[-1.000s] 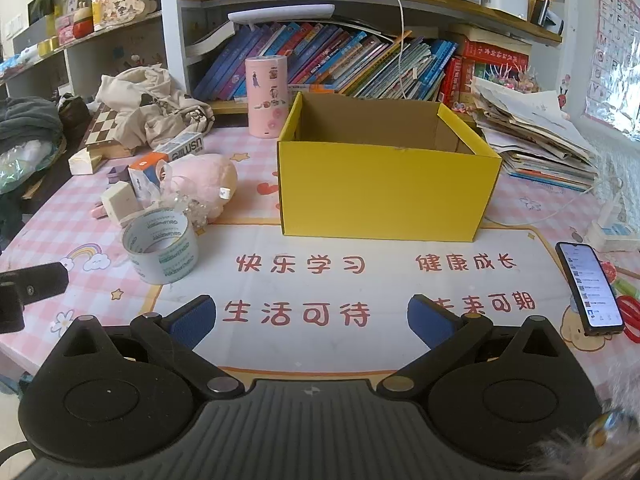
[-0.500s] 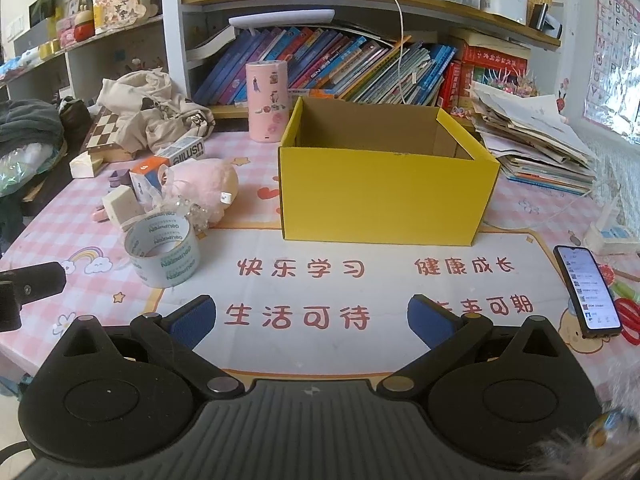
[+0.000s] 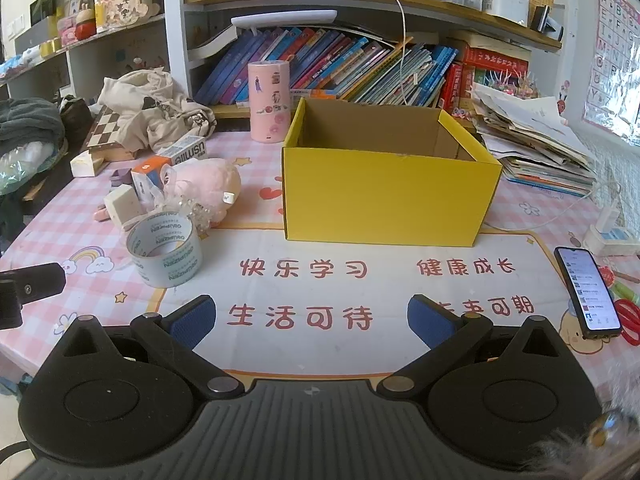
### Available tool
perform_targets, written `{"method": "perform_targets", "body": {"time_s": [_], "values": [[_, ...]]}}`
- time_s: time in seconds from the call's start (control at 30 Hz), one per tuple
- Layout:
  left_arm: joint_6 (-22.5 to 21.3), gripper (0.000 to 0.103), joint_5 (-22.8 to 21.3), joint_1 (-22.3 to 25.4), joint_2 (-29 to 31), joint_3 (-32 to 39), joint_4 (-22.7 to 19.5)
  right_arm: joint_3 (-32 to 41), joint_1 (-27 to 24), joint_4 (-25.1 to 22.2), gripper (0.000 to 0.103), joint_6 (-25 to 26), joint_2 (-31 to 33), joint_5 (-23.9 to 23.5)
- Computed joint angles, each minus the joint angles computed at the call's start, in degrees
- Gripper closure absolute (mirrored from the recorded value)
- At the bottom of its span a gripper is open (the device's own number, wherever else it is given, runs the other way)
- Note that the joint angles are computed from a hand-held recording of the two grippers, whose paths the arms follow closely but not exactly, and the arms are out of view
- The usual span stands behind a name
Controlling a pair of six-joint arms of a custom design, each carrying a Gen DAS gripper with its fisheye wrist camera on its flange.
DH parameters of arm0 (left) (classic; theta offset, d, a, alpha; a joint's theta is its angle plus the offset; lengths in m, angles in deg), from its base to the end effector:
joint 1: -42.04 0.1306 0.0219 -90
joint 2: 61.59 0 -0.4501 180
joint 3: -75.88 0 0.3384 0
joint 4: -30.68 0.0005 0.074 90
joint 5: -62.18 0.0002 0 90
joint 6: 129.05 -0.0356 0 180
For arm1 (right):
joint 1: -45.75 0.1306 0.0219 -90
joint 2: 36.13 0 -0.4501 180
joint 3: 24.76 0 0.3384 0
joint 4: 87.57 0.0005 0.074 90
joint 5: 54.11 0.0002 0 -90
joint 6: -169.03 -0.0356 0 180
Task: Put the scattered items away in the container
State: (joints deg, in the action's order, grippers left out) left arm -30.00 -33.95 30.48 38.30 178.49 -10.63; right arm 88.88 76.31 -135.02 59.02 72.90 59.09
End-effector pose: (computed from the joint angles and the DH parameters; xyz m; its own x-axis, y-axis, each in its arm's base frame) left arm 0.5127 -0.1015 0.5217 -0.6220 -0.0324 -0.7824 0.0199 0.9982 -0.0572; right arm 0.5103 0.2845 0.5106 -0.6250 -0.0038 -0.7806 -0.0050 1.0000 -0.0008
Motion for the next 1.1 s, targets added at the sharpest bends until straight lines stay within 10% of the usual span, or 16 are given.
{"method": "perform_targets", "body": {"time_s": [1.1], "values": [[0.06, 0.000, 0.47, 0.40, 0.78, 1.16, -1.37, 0.42, -0.21, -0.49, 0.000, -0.16, 0.49, -0.23]]}}
